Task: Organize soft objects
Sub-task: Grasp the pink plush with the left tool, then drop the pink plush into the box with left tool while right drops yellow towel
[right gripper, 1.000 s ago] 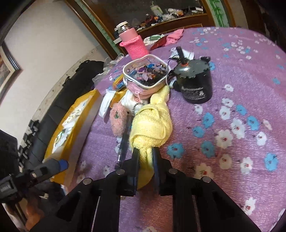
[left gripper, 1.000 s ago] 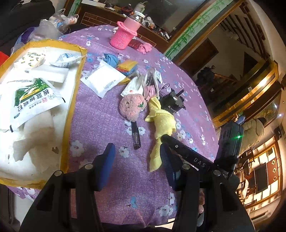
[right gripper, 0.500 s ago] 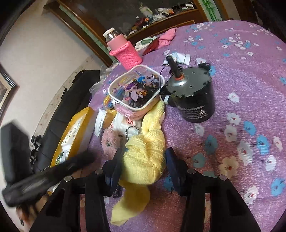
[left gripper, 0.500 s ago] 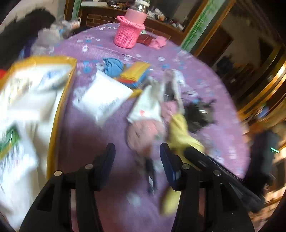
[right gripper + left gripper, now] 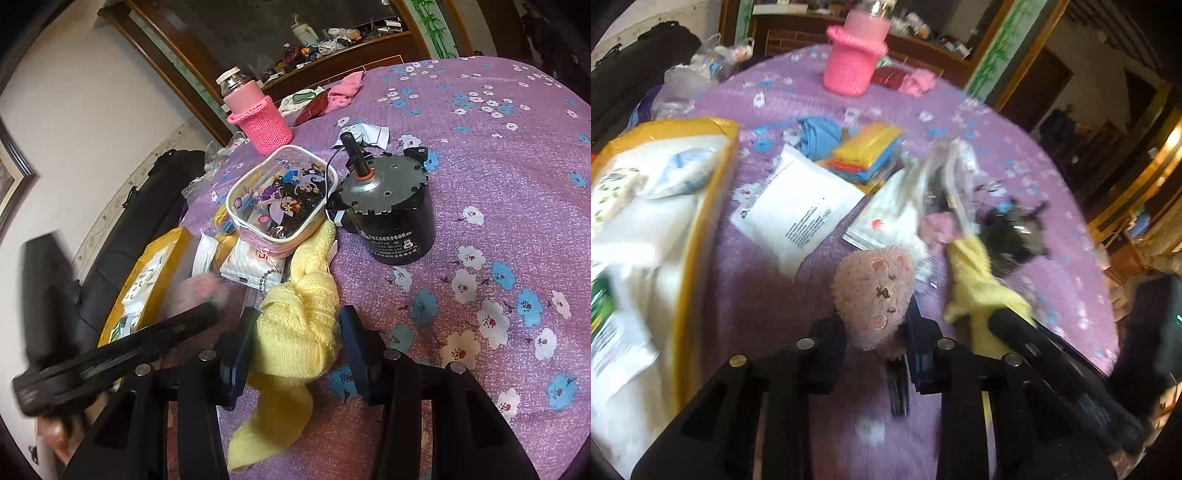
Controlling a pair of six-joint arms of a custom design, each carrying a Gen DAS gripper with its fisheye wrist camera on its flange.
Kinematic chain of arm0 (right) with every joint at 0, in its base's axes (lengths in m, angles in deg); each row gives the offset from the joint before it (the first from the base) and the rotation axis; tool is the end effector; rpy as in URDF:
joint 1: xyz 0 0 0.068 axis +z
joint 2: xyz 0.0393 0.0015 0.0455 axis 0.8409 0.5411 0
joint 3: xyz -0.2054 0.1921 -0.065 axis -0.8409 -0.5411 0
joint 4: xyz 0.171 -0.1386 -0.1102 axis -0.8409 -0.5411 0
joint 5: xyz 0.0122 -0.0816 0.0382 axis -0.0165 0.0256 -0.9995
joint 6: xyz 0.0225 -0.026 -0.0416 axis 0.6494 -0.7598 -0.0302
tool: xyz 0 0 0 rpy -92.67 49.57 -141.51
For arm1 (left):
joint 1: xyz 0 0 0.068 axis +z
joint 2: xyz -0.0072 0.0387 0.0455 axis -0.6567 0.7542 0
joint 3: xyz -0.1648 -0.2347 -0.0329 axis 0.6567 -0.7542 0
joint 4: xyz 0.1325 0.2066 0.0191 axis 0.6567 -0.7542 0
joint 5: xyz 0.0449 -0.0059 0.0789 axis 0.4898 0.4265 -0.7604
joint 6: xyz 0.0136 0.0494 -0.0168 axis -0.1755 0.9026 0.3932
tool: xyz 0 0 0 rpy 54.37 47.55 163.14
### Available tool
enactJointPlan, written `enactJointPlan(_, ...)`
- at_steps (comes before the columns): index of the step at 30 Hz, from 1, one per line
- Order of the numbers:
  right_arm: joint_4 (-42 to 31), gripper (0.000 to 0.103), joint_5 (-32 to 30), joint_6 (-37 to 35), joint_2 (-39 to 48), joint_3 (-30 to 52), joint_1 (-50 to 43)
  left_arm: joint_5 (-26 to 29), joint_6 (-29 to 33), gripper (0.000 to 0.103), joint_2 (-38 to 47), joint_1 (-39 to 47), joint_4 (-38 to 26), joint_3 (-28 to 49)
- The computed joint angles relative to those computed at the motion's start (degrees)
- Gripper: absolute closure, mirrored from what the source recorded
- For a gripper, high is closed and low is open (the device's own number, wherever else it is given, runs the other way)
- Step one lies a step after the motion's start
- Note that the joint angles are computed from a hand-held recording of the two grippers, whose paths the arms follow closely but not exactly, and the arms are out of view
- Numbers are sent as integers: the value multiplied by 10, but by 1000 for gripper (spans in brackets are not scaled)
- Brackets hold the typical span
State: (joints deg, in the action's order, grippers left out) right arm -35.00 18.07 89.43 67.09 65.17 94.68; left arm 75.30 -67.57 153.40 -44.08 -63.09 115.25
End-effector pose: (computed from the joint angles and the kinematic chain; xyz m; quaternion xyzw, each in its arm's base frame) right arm 0.1185 0.0827 0.1540 0.1275 0.8894 0.2357 0.3703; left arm 0.5021 -0.0403 0.0438 0.1015 0.9448 -0.1887 0.2481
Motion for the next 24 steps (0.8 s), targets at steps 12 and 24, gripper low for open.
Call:
enactJointPlan(12,-267,59,286,280,-152,18,344,86,38,78,-99,46,47,-185)
enactJointPlan(24,-125,59,297,139,6,142,378,160,51,78,-174,153,42,-217)
